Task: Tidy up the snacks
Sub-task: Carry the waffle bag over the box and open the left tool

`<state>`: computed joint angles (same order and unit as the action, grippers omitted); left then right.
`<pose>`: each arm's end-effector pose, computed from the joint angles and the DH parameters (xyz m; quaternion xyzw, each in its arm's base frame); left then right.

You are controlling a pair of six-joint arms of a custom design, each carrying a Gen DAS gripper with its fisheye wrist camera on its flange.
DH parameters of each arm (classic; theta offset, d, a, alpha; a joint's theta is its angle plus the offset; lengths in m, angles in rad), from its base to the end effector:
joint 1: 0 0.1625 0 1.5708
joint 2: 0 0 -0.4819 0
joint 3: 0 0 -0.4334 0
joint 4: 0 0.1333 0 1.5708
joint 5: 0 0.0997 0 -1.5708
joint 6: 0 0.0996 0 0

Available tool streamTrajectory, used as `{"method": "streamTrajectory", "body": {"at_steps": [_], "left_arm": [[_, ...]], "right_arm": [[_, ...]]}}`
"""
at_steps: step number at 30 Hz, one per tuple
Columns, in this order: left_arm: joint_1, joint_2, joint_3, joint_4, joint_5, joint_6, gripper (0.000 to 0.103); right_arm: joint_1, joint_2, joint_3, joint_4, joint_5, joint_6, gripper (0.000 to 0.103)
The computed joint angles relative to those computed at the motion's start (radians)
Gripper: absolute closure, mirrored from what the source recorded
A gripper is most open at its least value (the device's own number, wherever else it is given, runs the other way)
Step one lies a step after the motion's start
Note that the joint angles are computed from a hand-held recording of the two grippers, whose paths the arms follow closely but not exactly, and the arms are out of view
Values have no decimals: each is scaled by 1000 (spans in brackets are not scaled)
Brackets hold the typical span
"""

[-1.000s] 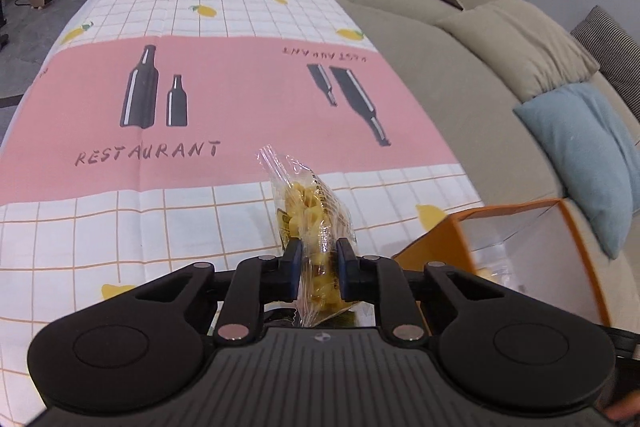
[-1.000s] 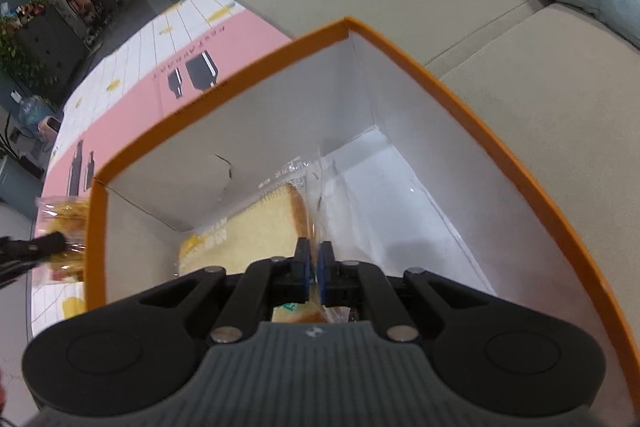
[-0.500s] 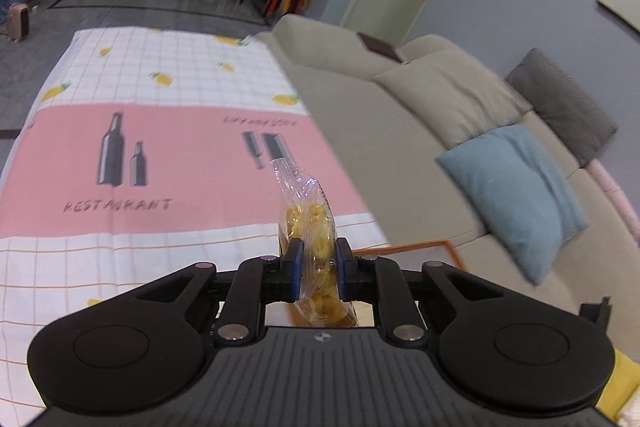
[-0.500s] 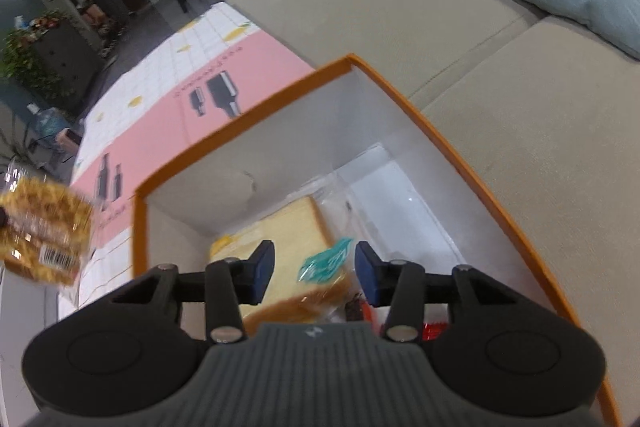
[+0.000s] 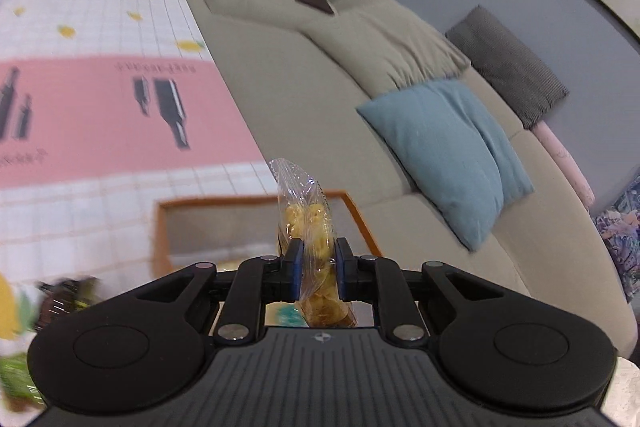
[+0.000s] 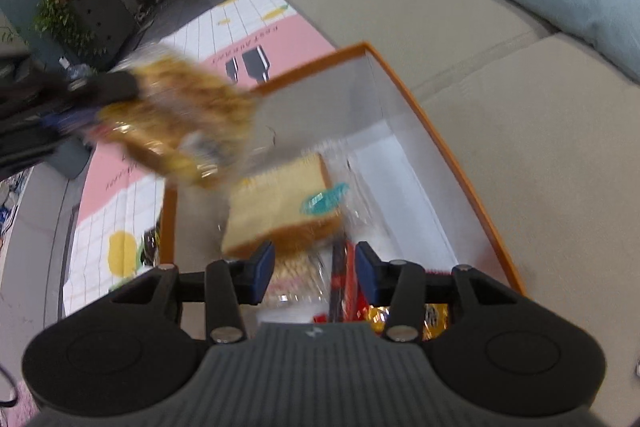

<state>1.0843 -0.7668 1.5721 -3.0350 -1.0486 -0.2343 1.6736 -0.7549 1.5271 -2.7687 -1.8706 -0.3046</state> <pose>-0.2025 -0.7742 0.1771 0.0321 0.9174 -0.3786 0.1183 0.1846 -0.7767 0.1448 0.1646 -0.9529 0.1931 0.1663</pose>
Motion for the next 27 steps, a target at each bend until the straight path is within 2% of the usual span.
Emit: {"method": "streamTrajectory", "body": {"at_steps": [3, 5, 8, 11, 15, 17, 21, 27], "left_arm": [[13, 42, -39, 29, -26, -17, 86], [21, 61, -58, 59, -40, -31, 86], [33, 73, -67, 83, -50, -53, 86], [54, 76, -86, 138, -88, -89, 85], [72, 85, -113, 207, -101, -107, 84], [74, 90, -127, 246, -91, -120, 81], [79, 75, -123, 297, -116, -123, 58], [59, 35, -70, 270, -68, -56, 57]], "right_arm": [[-11, 3, -4, 19, 11, 16, 64], [-16, 13, -16, 14, 18, 24, 74], [-23, 33, -44, 9, 27, 55, 76], [-29, 61, -82, 17, 2, 94, 76], [-39, 87, -121, 46, -23, 157, 77], [-37, 98, -132, 45, -39, 163, 77], [-29, 113, -138, 22, -63, 158, 76], [-18, 99, -107, -12, -83, 146, 76]]}}
